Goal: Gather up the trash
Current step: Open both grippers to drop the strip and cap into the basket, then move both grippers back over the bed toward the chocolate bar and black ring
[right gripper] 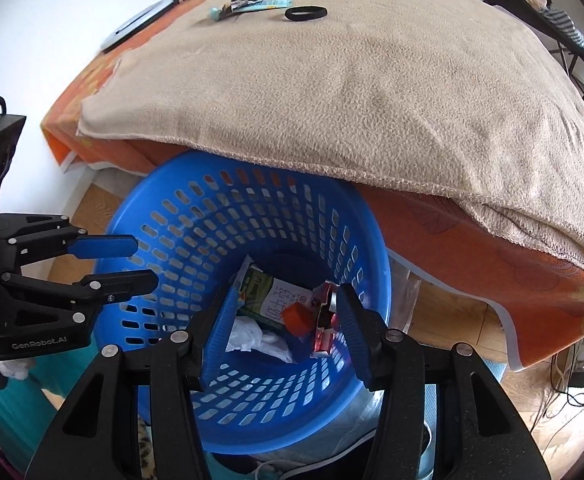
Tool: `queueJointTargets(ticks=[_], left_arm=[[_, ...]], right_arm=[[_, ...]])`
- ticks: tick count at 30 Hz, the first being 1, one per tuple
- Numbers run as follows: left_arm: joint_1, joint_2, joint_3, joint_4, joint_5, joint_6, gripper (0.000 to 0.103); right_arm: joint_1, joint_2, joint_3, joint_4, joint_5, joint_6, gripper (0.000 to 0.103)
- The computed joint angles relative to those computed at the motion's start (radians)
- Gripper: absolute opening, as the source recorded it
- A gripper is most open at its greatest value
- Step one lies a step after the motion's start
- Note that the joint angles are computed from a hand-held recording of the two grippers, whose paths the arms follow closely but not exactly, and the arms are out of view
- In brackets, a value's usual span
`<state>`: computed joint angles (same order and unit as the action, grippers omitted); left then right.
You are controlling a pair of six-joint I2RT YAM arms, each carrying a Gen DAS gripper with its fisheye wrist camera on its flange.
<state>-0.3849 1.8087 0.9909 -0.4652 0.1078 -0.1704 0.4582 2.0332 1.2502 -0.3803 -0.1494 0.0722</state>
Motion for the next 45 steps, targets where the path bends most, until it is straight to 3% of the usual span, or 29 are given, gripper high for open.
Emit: queueJointTargets(ticks=[18,22,27,30,38,45], left_arm=[[0.03,-0.072,0.038,-0.019,-0.005,0.006,0.039],[0.052,-0.08,0.076,-0.036,-0.002,0.005,0.039],[0.095,-0.05,0.167,-0.074,0.02,-0.013,0.041],[0.119,-0.029,0.228,-0.089,0.023,-0.017,0.056],[0.18,0.088,0.481,-0.166,0.013,-0.003,0.057],[0.23,0.219,0.672,-0.19,0.028,-0.027,0.057]], right_arm=[[0.003,-0.059,-0.014,0.039,0.024,0.002,0.052],[0.0,-0.069,-0.008,0.049,0.024,0.006,0.061],[-0.017,-0.068,0.019,0.048,0.0,0.012,0.062],[-0.024,-0.059,0.045,0.037,-0.007,0.015,0.062],[-0.03,-0.022,0.163,-0.003,-0.024,0.016,0.063],[-0.048,0.084,0.352,-0.067,-0.048,-0.005,0.063]])
